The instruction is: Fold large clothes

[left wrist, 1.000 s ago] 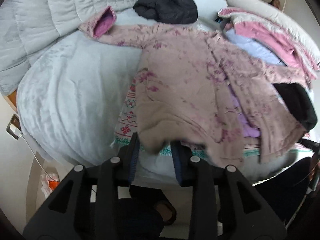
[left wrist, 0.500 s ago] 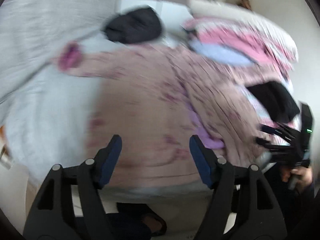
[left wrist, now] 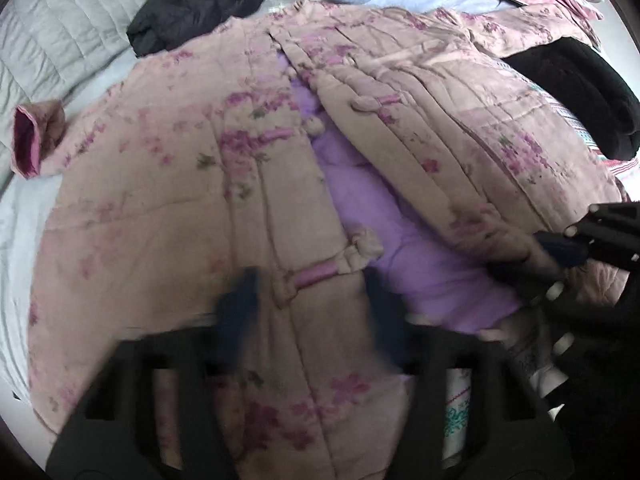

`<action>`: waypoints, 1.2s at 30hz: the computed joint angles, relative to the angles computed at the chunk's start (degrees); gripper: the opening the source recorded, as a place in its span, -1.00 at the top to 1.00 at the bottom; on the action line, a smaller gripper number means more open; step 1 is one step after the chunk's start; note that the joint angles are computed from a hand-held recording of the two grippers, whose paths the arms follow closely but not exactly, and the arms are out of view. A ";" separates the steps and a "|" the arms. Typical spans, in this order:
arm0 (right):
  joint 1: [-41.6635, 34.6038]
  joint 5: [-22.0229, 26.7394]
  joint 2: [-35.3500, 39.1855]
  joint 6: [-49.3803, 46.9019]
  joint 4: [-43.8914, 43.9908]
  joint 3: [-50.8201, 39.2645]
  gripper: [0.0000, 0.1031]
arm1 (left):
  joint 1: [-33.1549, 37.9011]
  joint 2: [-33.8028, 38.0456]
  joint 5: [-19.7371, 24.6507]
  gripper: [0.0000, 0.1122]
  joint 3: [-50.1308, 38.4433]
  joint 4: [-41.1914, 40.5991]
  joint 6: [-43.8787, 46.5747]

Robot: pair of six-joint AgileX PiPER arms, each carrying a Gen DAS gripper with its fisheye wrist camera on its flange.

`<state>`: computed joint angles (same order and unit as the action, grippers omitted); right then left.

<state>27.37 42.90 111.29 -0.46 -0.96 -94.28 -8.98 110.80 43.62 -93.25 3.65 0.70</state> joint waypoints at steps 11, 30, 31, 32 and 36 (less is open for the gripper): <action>-15.62 3.71 -6.12 -19.25 45.66 -0.22 0.78 | 6.67 0.12 2.96 0.84 -5.30 -27.04 8.42; -3.96 4.90 9.25 -13.29 36.39 -13.01 0.74 | 20.95 -3.79 8.76 0.84 -2.94 -66.74 26.36; -3.94 5.44 9.33 -13.25 36.09 -13.03 0.69 | 18.26 -4.51 7.70 0.84 -3.07 -66.07 26.73; -4.25 6.10 9.47 -13.64 36.64 -12.72 0.65 | 16.99 -5.18 6.98 0.85 -2.79 -65.55 27.40; -11.05 11.96 8.31 -22.18 52.95 -6.71 0.53 | 10.45 -7.67 2.79 0.84 -0.28 -53.50 25.52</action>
